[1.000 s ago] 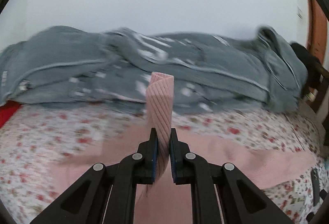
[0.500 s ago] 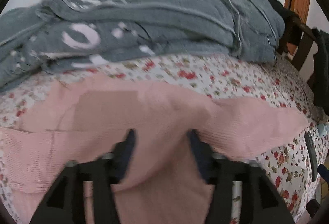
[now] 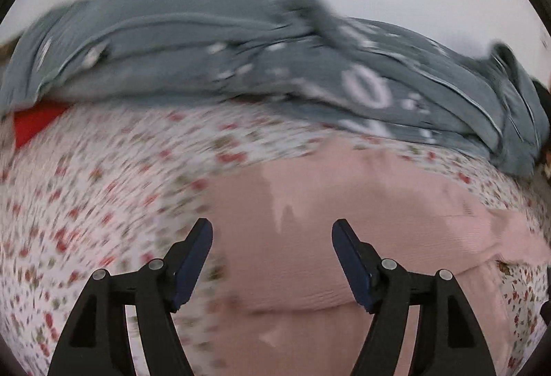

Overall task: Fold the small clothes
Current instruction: 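Lift the sleeve with the left tool, fold it across the body, release, then withdraw the left tool and move the right tool to the other sleeve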

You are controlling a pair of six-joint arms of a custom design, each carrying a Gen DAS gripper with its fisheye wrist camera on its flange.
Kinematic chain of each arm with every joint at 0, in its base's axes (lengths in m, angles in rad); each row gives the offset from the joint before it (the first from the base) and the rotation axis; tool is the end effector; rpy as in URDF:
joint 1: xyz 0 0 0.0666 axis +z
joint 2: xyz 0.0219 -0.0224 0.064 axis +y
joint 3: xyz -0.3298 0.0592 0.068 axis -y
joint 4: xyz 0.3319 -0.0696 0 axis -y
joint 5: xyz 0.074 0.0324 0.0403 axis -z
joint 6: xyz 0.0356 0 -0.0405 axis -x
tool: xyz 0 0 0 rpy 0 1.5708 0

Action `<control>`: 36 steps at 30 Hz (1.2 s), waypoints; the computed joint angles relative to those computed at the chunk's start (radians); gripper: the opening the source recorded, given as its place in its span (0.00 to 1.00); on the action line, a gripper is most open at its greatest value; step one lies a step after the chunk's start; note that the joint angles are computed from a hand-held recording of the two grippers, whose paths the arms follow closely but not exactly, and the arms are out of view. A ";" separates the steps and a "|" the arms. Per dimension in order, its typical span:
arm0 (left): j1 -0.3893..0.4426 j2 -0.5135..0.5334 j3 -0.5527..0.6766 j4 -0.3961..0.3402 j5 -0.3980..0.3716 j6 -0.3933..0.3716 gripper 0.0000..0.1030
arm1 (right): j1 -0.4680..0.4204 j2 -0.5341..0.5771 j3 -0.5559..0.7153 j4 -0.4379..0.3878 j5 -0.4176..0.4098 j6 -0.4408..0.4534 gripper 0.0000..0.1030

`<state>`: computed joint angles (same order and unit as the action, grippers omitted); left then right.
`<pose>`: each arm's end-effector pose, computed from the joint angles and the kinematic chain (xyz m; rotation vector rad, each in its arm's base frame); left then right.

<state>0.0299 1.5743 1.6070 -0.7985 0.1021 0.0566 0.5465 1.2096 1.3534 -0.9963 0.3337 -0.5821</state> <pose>0.5014 0.0110 0.3950 -0.0502 2.3348 -0.1326 0.3208 0.1810 0.4295 0.1914 2.3588 0.1381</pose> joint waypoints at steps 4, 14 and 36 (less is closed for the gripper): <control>0.096 0.003 -0.038 0.025 0.082 0.019 0.68 | 0.036 0.069 0.069 -0.015 0.016 -0.008 1.00; 0.042 0.150 0.061 -0.048 0.106 -0.039 0.40 | 0.084 0.164 0.150 -0.085 0.044 -0.056 1.00; 0.029 -0.015 -0.168 0.131 -0.035 -0.089 0.26 | 0.099 0.109 0.111 -0.204 0.176 -0.094 0.98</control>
